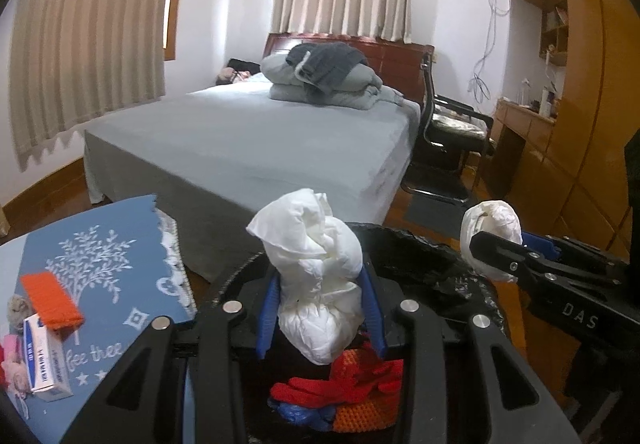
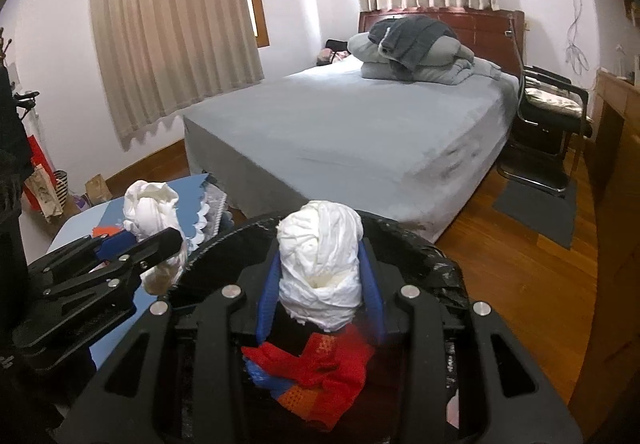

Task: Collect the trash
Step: 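Carry the tissue and yarn ball over the bin and release them, then move both tools back toward the table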

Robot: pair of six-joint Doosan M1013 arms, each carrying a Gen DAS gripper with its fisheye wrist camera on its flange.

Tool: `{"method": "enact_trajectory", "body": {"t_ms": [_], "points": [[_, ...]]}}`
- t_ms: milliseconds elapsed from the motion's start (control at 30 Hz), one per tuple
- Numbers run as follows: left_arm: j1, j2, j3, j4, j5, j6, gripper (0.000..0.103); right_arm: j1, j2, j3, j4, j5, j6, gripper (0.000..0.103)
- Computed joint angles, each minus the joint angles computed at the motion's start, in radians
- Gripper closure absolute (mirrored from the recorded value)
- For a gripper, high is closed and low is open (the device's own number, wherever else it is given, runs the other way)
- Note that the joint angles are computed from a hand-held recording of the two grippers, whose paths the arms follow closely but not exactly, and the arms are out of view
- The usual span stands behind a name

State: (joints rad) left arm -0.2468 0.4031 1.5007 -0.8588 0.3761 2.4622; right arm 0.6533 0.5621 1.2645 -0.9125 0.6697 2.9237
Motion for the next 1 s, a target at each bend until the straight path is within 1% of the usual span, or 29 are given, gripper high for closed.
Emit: {"method": "enact_trajectory", "body": {"t_ms": [100, 133, 200, 233, 267, 300, 367, 433, 467, 533, 567, 700, 733, 767, 867, 1000], "points": [[-0.005, 0.012, -0.014, 0.009, 0.027, 0.001, 0.065, -0.004, -0.004, 0.011, -0.005, 0.004, 0.013, 0.064], [-0.008, 0.015, -0.016, 0.019, 0.029, -0.005, 0.061, -0.005, -0.005, 0.014, -0.005, 0.006, 0.016, 0.064], [-0.009, 0.018, -0.018, 0.012, 0.038, -0.002, 0.059, -0.007, -0.004, 0.013, -0.007, 0.017, 0.022, 0.061], [-0.008, 0.02, -0.02, 0.013, 0.045, -0.006, 0.054, -0.008, -0.004, 0.016, -0.012, 0.02, 0.031, 0.055], [-0.007, 0.021, -0.022, 0.022, 0.048, -0.02, 0.05, -0.008, -0.005, 0.019, -0.022, 0.026, 0.045, 0.047], [-0.007, 0.02, -0.021, 0.026, 0.043, -0.029, 0.045, -0.009, -0.006, 0.021, -0.028, 0.03, 0.055, 0.042], [-0.004, 0.017, -0.018, 0.034, 0.031, -0.047, 0.043, -0.007, -0.008, 0.026, -0.05, 0.042, 0.083, 0.025], [-0.001, 0.014, -0.014, 0.047, 0.018, -0.064, 0.038, -0.003, -0.009, 0.029, -0.078, 0.058, 0.115, 0.014], [0.003, 0.01, -0.01, 0.056, 0.007, -0.074, 0.036, -0.002, -0.011, 0.031, -0.087, 0.058, 0.129, 0.012], [0.01, 0.001, 0.0, 0.086, -0.023, -0.106, 0.029, -0.002, -0.014, 0.038, -0.093, 0.044, 0.141, 0.009], [0.014, -0.004, 0.005, 0.098, -0.037, -0.121, 0.028, -0.002, -0.015, 0.038, -0.096, 0.041, 0.147, 0.008], [0.035, -0.024, 0.028, 0.138, -0.083, -0.17, 0.022, 0.005, -0.011, 0.028, -0.097, 0.032, 0.144, 0.007], [0.041, -0.032, 0.038, 0.172, -0.102, -0.203, 0.02, 0.007, -0.009, 0.023, -0.094, 0.032, 0.14, 0.007], [0.046, -0.036, 0.044, 0.186, -0.112, -0.216, 0.02, 0.009, -0.006, 0.018, -0.091, 0.028, 0.134, 0.007], [0.066, -0.052, 0.062, 0.275, -0.14, -0.313, 0.019, 0.017, 0.009, -0.008, -0.073, 0.02, 0.105, 0.007], [0.094, -0.073, 0.094, 0.417, -0.176, -0.458, 0.018, 0.029, 0.04, -0.062, -0.03, 0.004, 0.047, 0.007]]}}
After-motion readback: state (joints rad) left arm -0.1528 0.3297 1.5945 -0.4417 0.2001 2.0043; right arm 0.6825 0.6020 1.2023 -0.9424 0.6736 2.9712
